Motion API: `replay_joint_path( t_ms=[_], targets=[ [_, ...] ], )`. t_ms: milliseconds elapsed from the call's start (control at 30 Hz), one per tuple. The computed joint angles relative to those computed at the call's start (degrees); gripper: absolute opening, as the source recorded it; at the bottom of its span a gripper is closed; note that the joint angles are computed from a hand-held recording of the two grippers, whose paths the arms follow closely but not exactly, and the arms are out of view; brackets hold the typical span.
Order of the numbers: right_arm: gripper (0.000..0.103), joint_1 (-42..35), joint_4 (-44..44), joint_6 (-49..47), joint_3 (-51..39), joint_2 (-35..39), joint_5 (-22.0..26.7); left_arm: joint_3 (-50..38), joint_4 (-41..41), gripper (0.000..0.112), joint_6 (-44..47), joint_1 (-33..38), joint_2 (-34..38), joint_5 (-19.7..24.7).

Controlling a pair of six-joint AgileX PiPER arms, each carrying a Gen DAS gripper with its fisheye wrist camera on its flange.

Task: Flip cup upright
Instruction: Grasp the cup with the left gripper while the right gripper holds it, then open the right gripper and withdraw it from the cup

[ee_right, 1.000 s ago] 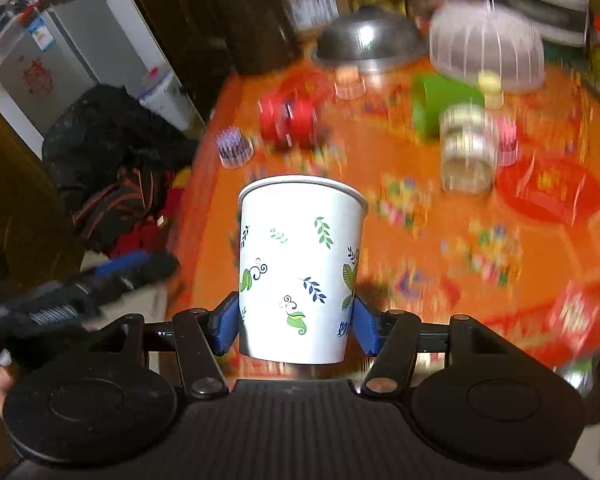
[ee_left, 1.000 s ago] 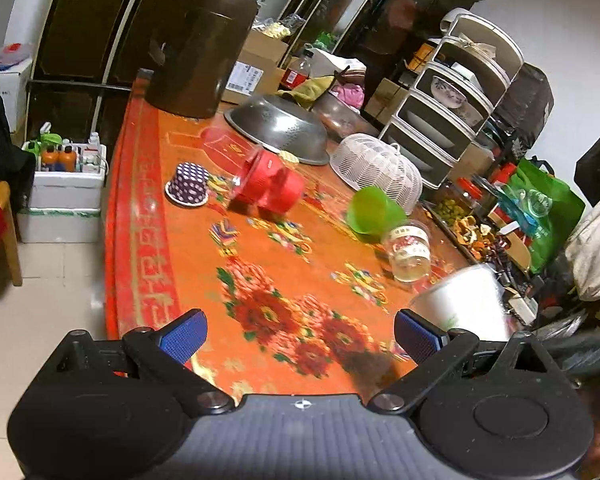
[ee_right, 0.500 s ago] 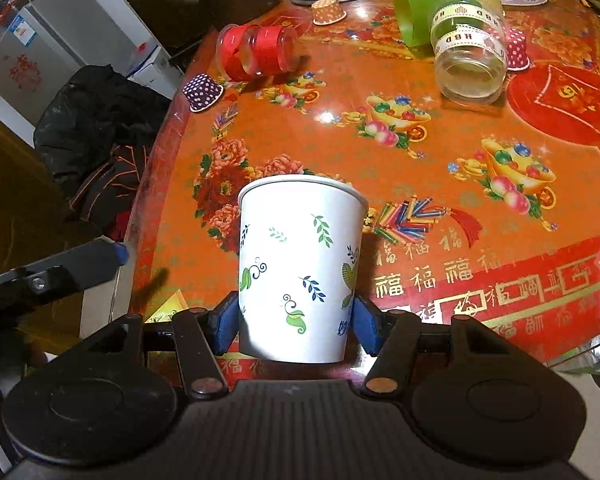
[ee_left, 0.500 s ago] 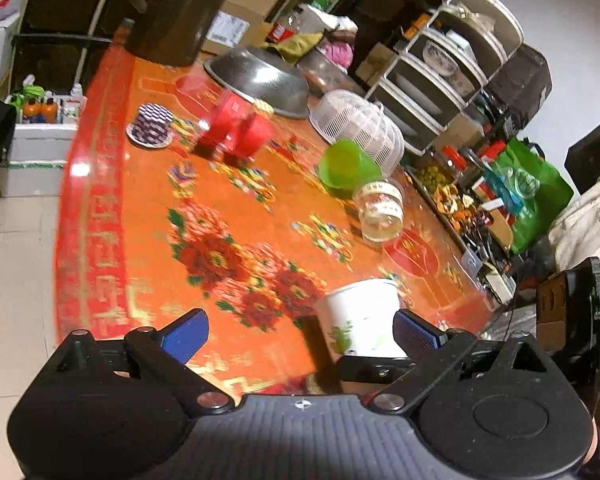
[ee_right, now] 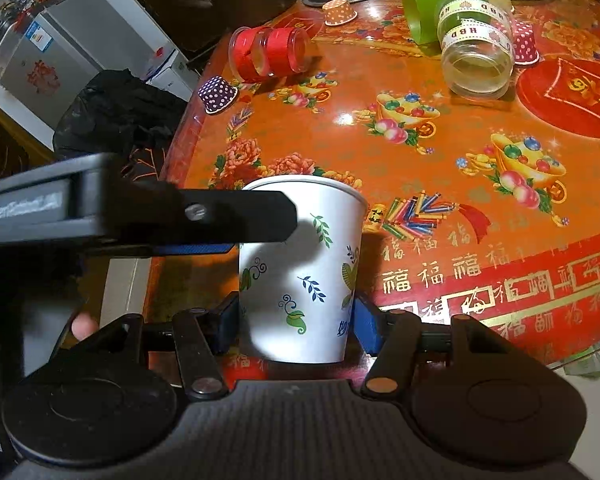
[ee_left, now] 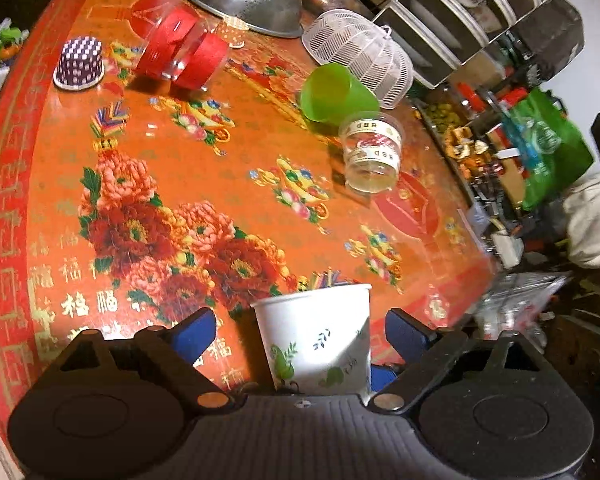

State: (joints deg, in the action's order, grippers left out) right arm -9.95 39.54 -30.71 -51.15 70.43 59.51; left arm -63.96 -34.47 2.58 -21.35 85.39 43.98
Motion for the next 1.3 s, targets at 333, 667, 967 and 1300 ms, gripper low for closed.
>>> replay_joint_path(
  t_ms=[333, 667, 967, 1300],
  targets=[
    [0.059, -1.02, 1.11, -1.65, 0.23, 0.06, 0.82, -5.91, 4.11, 0.084, -5.38, -2.9, 4.49, 3.48],
    [0.059, -1.2, 0.95, -1.66, 0.43, -0.47, 1.14, -9.29, 11.19, 0.075, -10.86, -5.87, 7.09, 4.18],
    [0.066, -2.2, 1.74, -3.6, 0.97, -1.07, 2.12, -9.96, 14.3, 0.074, -11.69, -7.23, 7.3, 4.14],
    [0.102, -16.4, 7.66, -14.47, 3.26, -3.96, 9.87, -9.49, 13.4, 0.074, -9.85, -7.15, 7.24, 3.29]
  ],
)
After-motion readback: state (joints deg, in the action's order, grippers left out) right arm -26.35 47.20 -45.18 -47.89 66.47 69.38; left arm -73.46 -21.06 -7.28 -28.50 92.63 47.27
